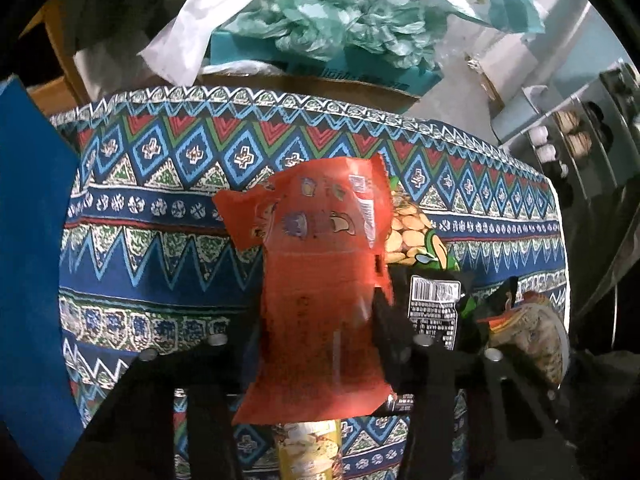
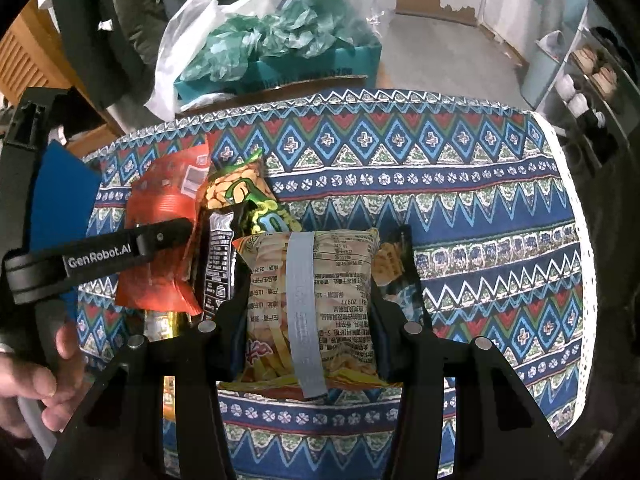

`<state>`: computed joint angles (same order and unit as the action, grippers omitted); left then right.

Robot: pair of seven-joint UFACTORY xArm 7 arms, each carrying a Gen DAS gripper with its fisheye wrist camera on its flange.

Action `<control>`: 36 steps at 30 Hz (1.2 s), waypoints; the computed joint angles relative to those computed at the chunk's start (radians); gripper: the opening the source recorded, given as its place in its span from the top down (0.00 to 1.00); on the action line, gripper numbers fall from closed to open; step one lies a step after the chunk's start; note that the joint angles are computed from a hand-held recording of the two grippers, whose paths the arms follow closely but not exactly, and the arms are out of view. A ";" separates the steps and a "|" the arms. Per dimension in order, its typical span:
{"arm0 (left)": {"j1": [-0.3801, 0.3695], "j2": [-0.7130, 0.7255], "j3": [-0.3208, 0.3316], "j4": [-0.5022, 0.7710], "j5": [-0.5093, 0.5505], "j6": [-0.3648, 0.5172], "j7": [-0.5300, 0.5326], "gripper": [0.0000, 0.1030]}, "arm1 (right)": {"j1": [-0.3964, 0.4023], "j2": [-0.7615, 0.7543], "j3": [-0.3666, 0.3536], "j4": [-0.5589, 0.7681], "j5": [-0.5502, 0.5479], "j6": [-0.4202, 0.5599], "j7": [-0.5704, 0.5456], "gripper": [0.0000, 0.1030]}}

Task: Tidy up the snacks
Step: 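Carry the red and beige bags into the box and open both tools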

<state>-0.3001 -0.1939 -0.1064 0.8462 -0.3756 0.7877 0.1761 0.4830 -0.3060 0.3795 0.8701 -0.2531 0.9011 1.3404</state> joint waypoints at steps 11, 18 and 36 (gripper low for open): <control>0.012 -0.084 0.024 -0.036 0.008 -0.003 0.044 0.73 | 0.007 0.021 0.010 0.039 -0.027 0.016 0.004 0.54; 0.026 -0.158 0.051 -0.079 0.010 0.017 0.069 0.73 | 0.017 0.047 0.017 0.084 -0.055 0.032 0.013 0.54; 0.083 -0.358 0.127 -0.137 0.038 0.082 0.140 0.73 | 0.094 0.191 0.023 0.309 -0.179 0.105 0.031 0.54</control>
